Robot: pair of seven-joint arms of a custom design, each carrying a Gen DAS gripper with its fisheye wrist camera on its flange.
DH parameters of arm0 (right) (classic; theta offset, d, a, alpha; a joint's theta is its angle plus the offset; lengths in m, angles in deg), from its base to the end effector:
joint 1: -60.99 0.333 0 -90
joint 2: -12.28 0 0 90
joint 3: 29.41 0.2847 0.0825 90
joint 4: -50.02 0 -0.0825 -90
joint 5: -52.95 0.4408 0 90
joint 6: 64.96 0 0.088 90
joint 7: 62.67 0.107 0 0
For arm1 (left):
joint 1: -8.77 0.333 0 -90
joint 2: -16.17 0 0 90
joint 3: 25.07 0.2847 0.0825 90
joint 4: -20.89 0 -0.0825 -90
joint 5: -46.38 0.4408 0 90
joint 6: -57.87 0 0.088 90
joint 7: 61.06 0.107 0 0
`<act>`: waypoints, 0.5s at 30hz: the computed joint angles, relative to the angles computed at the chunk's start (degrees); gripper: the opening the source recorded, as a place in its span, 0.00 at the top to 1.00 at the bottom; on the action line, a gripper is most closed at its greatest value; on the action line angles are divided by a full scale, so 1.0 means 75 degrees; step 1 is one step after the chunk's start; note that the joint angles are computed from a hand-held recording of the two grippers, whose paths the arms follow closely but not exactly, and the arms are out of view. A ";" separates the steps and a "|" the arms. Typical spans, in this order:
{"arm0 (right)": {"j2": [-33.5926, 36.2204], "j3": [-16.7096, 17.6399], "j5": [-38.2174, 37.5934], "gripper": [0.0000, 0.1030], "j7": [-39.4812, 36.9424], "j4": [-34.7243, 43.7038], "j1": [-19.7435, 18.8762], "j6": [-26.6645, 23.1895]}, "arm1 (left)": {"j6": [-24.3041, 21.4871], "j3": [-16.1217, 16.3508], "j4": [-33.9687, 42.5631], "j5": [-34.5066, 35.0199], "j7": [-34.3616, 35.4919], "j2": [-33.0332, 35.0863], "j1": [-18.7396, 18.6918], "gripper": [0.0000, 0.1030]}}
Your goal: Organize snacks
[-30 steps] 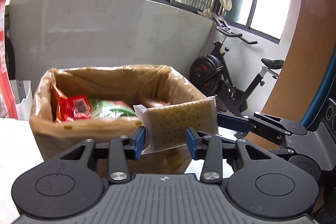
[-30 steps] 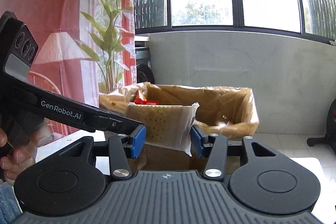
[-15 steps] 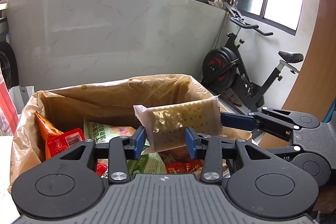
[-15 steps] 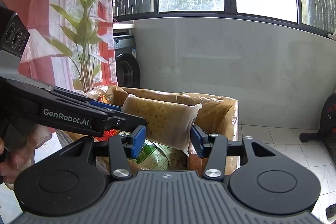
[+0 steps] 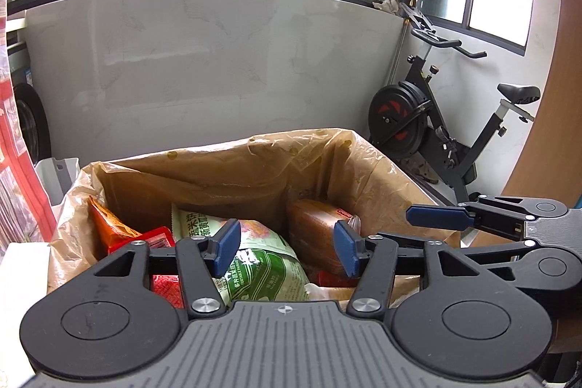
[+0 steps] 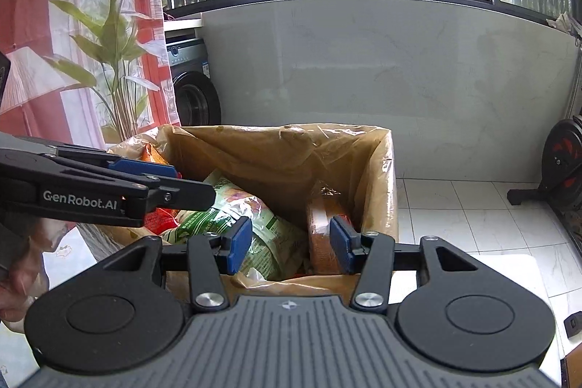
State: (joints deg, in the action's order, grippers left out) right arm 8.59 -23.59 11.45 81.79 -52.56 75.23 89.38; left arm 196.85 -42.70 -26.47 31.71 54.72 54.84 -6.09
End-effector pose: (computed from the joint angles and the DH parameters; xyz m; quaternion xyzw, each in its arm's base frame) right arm 0.6016 0.2449 0.6391 -0.5738 0.6323 -0.3429 0.3916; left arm 0.7355 -0.3388 0.6360 -0.3499 0.7987 -0.4624 0.1605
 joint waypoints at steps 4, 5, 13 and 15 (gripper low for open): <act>-0.0203 0.0059 -0.0242 0.31 0.0424 -0.0064 -0.0037 -0.0051 | 0.0761 0.0035 -0.0995 -0.0008 0.0126 -0.0742 0.0182 0.21; -0.0249 0.0098 -0.0367 0.24 0.0565 -0.0050 -0.0053 -0.0085 | 0.0958 0.0025 -0.1251 -0.0030 0.0192 -0.0934 0.0245 0.19; -0.0686 0.0519 -0.1293 0.02 0.1333 -0.0003 -0.0086 -0.0730 | 0.2353 0.0045 -0.3254 -0.0264 0.0421 -0.2558 0.0640 0.07; -0.0778 0.0634 -0.1554 0.00 0.1517 0.0024 -0.0064 -0.0946 | 0.2548 0.0050 -0.3696 -0.0375 0.0467 -0.2974 0.0710 0.07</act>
State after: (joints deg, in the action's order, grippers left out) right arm 2.75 -18.84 -0.21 93.17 -52.38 74.75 82.28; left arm 215.96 -42.32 -54.19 28.90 58.22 32.53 -0.77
